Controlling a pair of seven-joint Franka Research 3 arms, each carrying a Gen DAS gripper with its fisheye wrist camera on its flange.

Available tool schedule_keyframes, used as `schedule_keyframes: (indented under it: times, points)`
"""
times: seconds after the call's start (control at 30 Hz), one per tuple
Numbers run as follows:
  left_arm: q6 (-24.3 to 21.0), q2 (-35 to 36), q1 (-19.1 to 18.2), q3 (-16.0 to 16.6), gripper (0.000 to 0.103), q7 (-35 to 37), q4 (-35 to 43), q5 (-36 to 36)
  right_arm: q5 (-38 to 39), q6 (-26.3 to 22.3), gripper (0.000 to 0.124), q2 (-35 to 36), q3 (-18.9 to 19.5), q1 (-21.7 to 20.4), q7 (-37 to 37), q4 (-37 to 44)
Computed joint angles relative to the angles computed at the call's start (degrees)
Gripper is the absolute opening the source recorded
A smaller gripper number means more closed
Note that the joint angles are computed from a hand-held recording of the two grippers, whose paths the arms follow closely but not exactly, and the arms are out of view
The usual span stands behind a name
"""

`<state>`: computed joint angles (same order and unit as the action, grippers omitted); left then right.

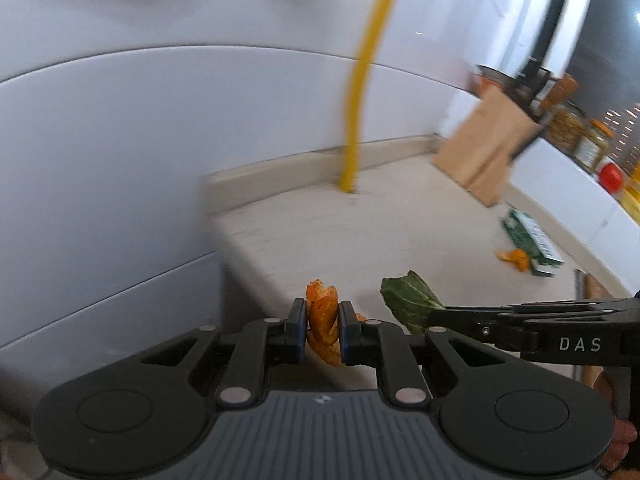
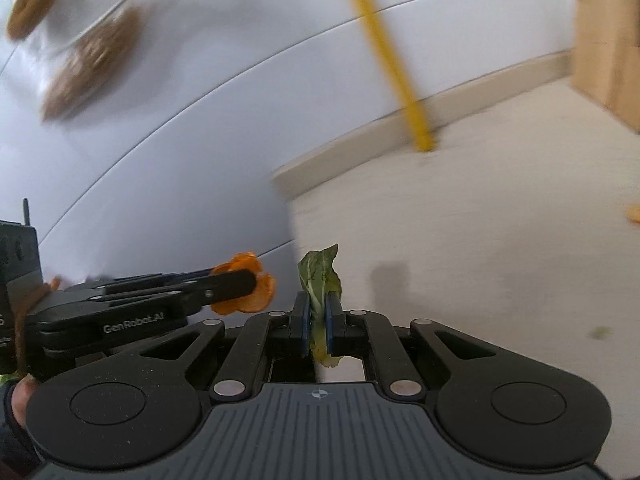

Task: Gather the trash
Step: 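Carry the leaf and carrot piece down to the black bin with both tools, then open both tools over the bin to drop the leaf and carrot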

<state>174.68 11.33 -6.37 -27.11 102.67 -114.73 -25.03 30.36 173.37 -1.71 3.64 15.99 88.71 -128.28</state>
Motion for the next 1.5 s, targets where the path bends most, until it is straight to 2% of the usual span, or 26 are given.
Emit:
schedule_keyframes:
  times: [0.17,0.3,0.53,0.83,1.27,1.5]
  points:
    - [2.4,-2.4,-1.7,4.5,0.012,-6.4,-4.3,4.9,0.7,-2.8,0.011,5.5,1.2,0.8,-2.3,6.4]
    - [2.7,-2.8,-0.4,4.6,0.012,-8.0,-6.0,6.2,-1.6,-3.9,0.011,7.6,1.6,1.2,-0.9,8.8]
    - [2.1,-2.5,-1.5,7.6,0.012,-14.0,-7.2,12.7,-8.3,-5.8,0.011,11.2,1.0,2.9,4.3,12.0]
    - [-0.3,0.5,0.5,7.6,0.013,-16.4,-4.5,16.8,-16.1,-8.8,0.013,16.0,-0.6,4.5,9.6,16.9]
    - [-4.2,3.8,2.9,6.1,0.013,-15.1,-0.7,16.1,-22.0,-12.6,0.021,19.7,-2.0,6.0,14.7,21.7]
    - [-3.8,4.5,0.6,9.1,0.013,-19.1,-0.2,20.2,-23.1,-13.6,0.025,20.4,-1.9,5.8,15.5,22.8]
